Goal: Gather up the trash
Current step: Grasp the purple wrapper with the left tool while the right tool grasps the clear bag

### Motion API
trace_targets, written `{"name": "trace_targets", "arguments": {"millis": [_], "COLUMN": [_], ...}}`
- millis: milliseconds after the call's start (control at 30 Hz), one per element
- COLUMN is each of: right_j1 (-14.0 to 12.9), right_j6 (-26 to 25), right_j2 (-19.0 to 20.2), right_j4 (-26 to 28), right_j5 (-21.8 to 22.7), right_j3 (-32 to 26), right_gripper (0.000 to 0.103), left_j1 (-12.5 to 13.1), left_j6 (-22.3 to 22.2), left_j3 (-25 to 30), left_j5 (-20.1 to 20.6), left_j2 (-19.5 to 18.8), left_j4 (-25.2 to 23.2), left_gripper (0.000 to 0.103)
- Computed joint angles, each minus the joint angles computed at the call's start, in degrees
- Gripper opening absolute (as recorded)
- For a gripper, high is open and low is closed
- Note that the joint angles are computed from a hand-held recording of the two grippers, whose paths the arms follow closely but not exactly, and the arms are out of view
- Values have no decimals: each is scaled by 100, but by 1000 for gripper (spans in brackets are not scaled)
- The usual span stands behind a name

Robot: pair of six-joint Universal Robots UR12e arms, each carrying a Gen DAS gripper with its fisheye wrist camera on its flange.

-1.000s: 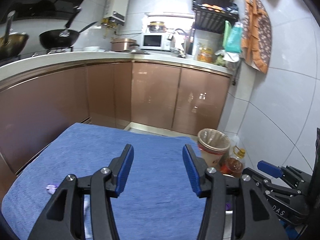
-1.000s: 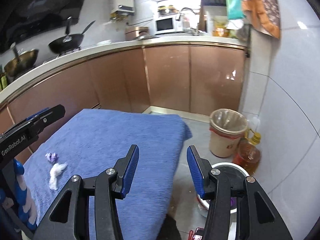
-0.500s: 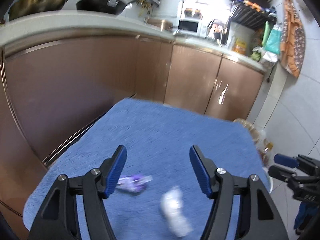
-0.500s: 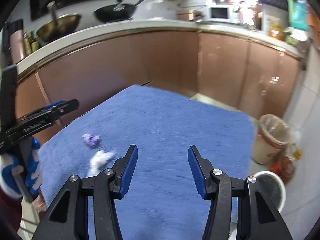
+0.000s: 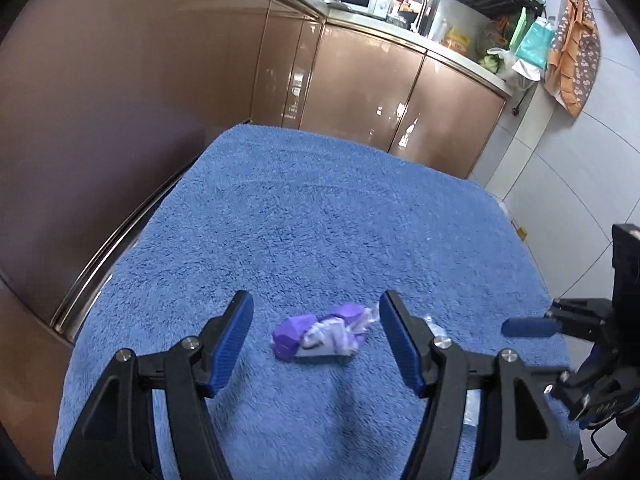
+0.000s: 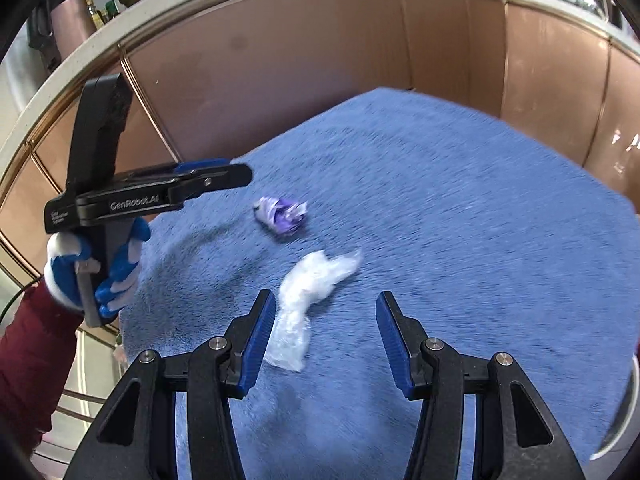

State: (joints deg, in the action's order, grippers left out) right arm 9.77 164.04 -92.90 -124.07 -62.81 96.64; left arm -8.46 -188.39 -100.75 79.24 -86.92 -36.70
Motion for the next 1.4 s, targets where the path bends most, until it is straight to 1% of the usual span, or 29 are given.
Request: {"name": "trace_targets", "arguments": {"millis": [100,300,433,533,700,800,933,967,1000,1033,1133,1267,1400], "right_j1": [68,144,173,188,213,192,144,161,151,141,94,16,-98], "right_j6": [-42,15,-37,-20,-81,-115,-132,-118,-134,-146,-161,-222,-284], "right_j2": [103,286,360,422,480,472,463,472,466,455,422,350,274], "right_j4": [101,210,253,244,225,216,200,171,176,174,145,134,131], "right_j5": [32,100,116,124,119,120,151,141,143,146,194,263,339], "right_j3": [-31,-112,-145,-163,-175,-158,-139,-133,-130,-123,-98,-51,-5], "right_gripper": [52,53,53,53,51,41,32,27,24,23,22,21,20], "left_j1": [62,53,6,19,-18,-62,-96,-103,-110,-118,-147,-169,-240], "left_j6": [134,299,508,557,627,646,583,571,548,524,467,338,252], "left_j3": [53,108,120,109,61,59,42,33,22,14,-1,-80,-94], "left_j5": [-226,-431,-412,-495,-503,-425,-326,-299,-271,-240,-125,-71,122], "left_j2": [-94,-222,-259,-267,-253,-256,-246,-238,-229,-224,-221,-174,-160], "left_j4": [-81,-196,-354,-446,-515,-549,-541,-535,-529,-534,-560,-478,-450], "left_gripper": [66,66,66,66,66,66,66,66,66,65,55,50,47]}}
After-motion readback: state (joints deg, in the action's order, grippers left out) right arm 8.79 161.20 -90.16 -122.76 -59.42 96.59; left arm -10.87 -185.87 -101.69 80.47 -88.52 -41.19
